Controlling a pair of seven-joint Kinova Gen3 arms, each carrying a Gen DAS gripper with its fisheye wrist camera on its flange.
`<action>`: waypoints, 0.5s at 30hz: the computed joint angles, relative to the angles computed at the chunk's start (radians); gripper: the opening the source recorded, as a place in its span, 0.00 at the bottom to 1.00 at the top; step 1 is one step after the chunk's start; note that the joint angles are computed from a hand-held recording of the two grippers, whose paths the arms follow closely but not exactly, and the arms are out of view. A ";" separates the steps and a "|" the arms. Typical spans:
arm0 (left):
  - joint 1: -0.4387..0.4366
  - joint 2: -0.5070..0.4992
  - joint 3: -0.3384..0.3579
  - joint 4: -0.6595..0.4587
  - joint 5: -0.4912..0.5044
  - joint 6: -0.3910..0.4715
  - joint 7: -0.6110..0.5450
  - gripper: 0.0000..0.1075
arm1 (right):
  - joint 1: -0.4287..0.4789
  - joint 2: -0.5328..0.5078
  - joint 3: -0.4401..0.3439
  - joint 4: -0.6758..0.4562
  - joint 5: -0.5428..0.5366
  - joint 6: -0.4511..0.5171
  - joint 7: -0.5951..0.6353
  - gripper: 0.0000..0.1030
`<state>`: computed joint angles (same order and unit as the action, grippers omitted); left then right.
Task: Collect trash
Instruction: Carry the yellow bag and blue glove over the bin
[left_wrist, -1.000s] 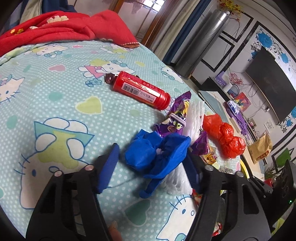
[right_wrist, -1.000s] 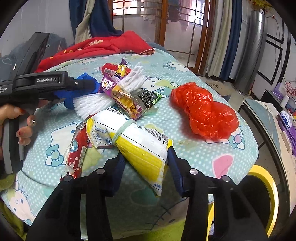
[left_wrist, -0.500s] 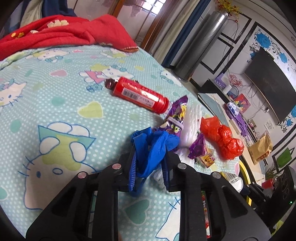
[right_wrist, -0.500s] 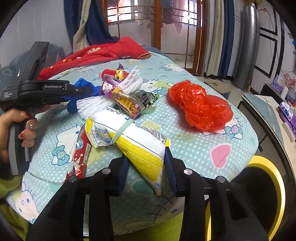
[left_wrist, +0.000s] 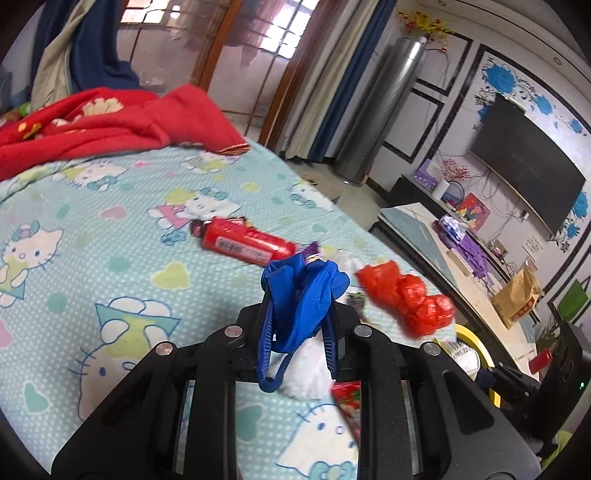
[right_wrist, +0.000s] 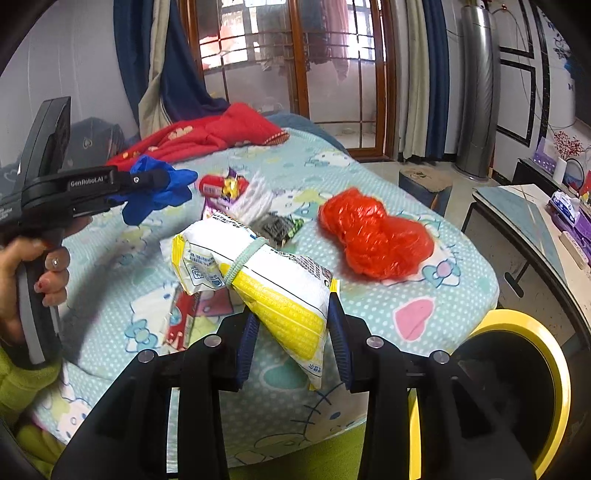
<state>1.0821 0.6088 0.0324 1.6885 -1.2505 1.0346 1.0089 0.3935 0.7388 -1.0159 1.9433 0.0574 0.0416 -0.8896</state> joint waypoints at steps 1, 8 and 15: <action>0.003 0.002 0.002 -0.009 -0.001 0.004 -0.009 0.15 | 0.011 0.000 -0.010 0.001 -0.001 0.004 -0.001 0.34; 0.015 0.016 0.000 -0.066 -0.019 0.000 -0.076 0.15 | 0.086 -0.005 -0.067 0.014 -0.018 0.015 0.006 0.34; 0.032 0.032 -0.014 -0.111 -0.024 -0.013 -0.121 0.15 | 0.134 -0.011 -0.098 0.018 -0.030 0.007 0.010 0.34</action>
